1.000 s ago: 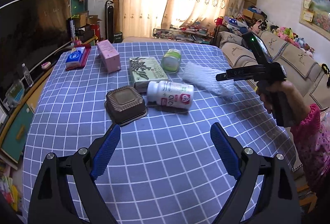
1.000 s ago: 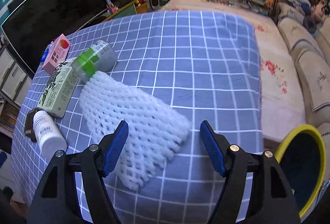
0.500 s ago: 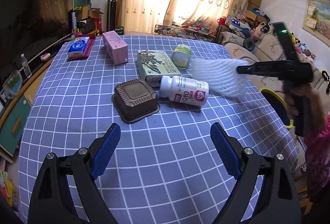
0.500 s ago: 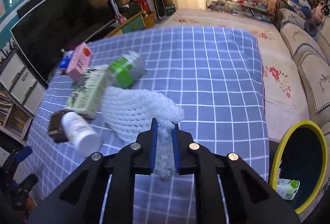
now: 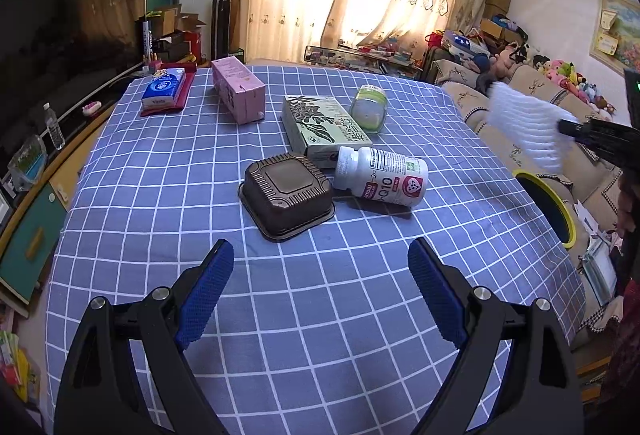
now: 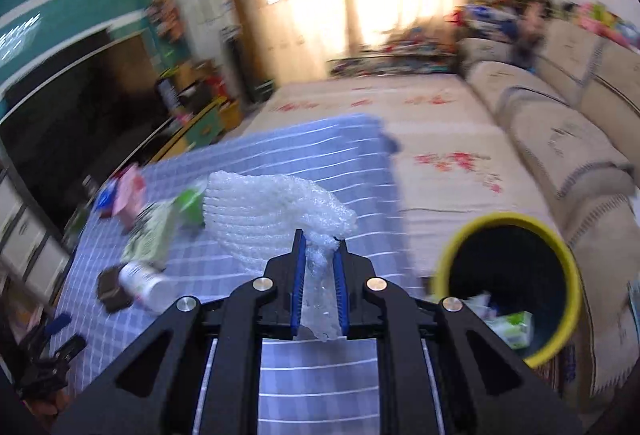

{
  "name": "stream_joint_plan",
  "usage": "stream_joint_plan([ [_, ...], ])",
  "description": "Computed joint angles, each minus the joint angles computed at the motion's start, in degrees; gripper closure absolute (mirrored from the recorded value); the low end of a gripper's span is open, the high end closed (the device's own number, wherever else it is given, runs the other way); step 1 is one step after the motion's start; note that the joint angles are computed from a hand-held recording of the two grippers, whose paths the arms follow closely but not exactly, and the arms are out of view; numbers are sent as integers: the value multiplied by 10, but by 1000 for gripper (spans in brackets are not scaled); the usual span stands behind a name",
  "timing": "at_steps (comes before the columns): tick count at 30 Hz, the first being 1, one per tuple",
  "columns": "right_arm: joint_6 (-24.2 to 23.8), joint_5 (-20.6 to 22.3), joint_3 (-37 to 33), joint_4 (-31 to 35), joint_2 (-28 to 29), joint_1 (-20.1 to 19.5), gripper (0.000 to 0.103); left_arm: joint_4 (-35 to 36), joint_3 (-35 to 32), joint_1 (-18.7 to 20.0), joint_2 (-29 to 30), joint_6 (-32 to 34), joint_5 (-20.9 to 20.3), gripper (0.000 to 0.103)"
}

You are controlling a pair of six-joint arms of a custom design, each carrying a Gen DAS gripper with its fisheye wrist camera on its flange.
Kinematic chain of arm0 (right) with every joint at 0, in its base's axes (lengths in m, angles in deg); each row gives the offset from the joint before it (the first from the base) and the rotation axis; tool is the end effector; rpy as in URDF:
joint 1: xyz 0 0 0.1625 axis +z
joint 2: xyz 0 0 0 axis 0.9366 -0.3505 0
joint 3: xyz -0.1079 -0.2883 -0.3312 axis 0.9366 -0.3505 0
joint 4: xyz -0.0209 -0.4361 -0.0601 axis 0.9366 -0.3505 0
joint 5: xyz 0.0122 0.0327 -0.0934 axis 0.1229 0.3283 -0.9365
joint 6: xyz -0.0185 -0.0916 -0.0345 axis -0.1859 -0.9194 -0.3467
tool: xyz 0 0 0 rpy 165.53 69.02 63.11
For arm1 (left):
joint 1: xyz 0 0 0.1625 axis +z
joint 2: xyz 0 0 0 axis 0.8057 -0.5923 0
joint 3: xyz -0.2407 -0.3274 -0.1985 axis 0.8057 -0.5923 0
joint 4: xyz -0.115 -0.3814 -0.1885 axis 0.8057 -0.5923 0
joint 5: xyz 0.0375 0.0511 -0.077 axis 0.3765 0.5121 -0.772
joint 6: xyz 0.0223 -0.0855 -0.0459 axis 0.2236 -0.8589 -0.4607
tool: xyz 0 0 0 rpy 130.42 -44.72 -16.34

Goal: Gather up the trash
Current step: 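Carry the foam net with the right gripper and release it into the bin, then grasp the white supplement bottle with the left gripper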

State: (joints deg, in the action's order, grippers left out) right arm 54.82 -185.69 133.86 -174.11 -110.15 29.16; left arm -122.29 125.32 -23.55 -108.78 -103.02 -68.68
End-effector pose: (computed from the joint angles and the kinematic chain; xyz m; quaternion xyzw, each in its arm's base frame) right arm 0.2127 -0.6755 0.3332 0.2913 -0.8872 0.3065 0.1847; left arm -0.2670 -0.4155 0.2489 -0.0301 0.8199 -0.4545 0.3469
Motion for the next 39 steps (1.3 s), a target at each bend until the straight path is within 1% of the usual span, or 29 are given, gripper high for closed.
stream_joint_plan([
  [2, 9, -44, -6, -41, 7, -10, 90, -11, -1, 4, 3, 15, -3, 15],
  [3, 12, -56, -8, -51, 9, -15, 90, -19, -3, 7, 6, 25, -4, 15],
  [8, 44, -114, -41, -71, 31, -51, 90, -50, -11, 19, 19, 56, -9, 15],
  [12, 66, -152, -70, -83, 54, -76, 89, -77, -20, 29, 33, 87, -15, 15],
  [14, 67, -164, -78, -89, 63, -84, 84, -93, -25, 34, 41, 104, -19, 15],
  [15, 64, -171, -80, -97, 66, -85, 78, -98, -28, 36, 44, 110, -20, 15],
  [16, 57, -179, -81, -108, 70, -87, 63, -105, -31, 40, 48, 120, -22, 15],
  [18, 53, -173, -77, -127, 71, -92, 55, -112, -40, 46, 57, 136, -24, 15],
  [20, 55, -167, -76, -127, 69, -96, 55, -121, -44, 49, 62, 148, -24, 15],
  [21, 59, -162, -75, -125, 67, -98, 55, -129, -46, 51, 65, 157, -24, 13],
  [23, 65, -151, -74, -117, 63, -102, 54, -162, -52, 59, 74, 190, -28, 12],
  [25, 68, -144, -74, -115, 61, -103, 50, -182, -60, 66, 83, 217, -30, 12],
  [27, 74, -140, -75, -108, 59, -102, 50, -189, -68, 70, 90, 235, -30, 11],
  [31, 78, -131, -70, -99, 55, -100, 50, -231, -85, 87, 108, 296, -39, 9],
  [36, 80, -118, -67, -87, 54, -100, 50, -257, -106, 106, 128, 351, -44, 8],
  [39, 81, -113, -67, -82, 56, -99, 50, -258, -121, 120, 139, 364, -44, 8],
])
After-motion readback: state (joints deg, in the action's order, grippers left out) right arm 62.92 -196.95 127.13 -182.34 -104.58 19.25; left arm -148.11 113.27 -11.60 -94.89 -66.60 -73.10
